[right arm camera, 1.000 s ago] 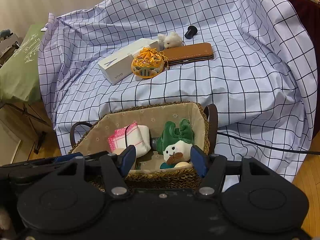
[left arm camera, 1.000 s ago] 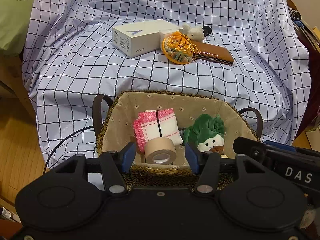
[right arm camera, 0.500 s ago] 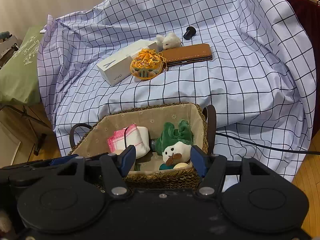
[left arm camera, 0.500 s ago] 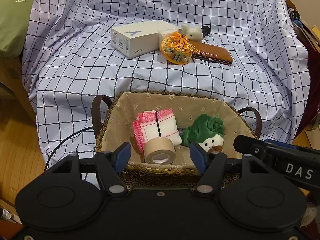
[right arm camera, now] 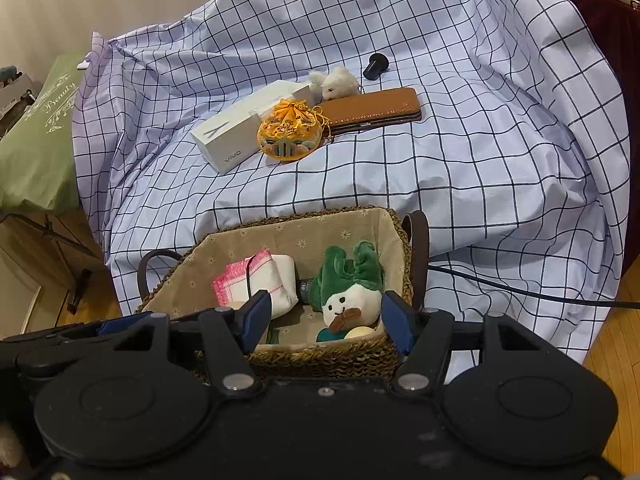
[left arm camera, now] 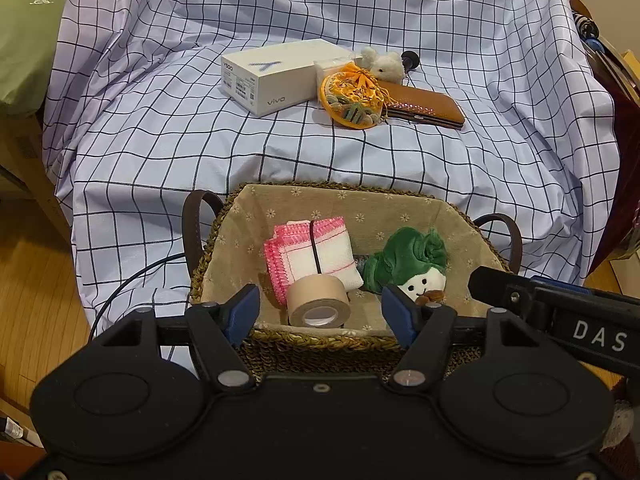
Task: Organize soft objects
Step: 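Open both grippers to release the tape and toy into the basket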
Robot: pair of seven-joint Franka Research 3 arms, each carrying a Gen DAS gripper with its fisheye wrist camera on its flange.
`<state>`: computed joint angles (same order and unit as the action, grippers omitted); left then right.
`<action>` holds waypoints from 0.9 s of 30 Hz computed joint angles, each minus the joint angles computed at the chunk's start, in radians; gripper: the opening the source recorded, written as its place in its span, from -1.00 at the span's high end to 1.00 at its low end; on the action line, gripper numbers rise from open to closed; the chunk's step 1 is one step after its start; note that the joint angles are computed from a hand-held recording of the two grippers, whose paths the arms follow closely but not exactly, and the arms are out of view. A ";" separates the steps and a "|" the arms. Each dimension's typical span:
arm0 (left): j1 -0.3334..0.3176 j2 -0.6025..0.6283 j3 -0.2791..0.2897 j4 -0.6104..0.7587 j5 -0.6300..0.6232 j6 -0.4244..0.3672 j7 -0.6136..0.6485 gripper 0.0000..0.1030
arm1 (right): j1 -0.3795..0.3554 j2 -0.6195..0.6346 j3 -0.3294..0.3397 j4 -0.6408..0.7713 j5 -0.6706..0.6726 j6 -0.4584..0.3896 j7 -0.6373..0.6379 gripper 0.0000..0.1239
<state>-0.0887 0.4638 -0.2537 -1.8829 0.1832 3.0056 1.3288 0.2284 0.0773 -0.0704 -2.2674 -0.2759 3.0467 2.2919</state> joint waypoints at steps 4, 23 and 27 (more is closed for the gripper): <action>-0.029 -0.006 0.034 -0.003 0.021 0.003 -0.028 -0.35 | 0.011 -0.001 -0.013 0.004 -0.051 -0.008 0.053 -0.01; -0.037 -0.023 0.060 -0.029 0.080 0.032 -0.083 -0.46 | -0.009 -0.007 -0.003 0.007 -0.168 -0.030 0.160 -0.18; -0.042 -0.028 0.067 -0.035 0.091 0.037 -0.089 -0.46 | -0.010 -0.007 -0.004 0.006 -0.184 -0.030 0.175 -0.20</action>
<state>-0.1308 0.4363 -0.1869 -1.9175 0.2742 3.0422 1.2396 0.2185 0.0700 -0.0743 -2.2610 -0.4601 3.0163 2.4668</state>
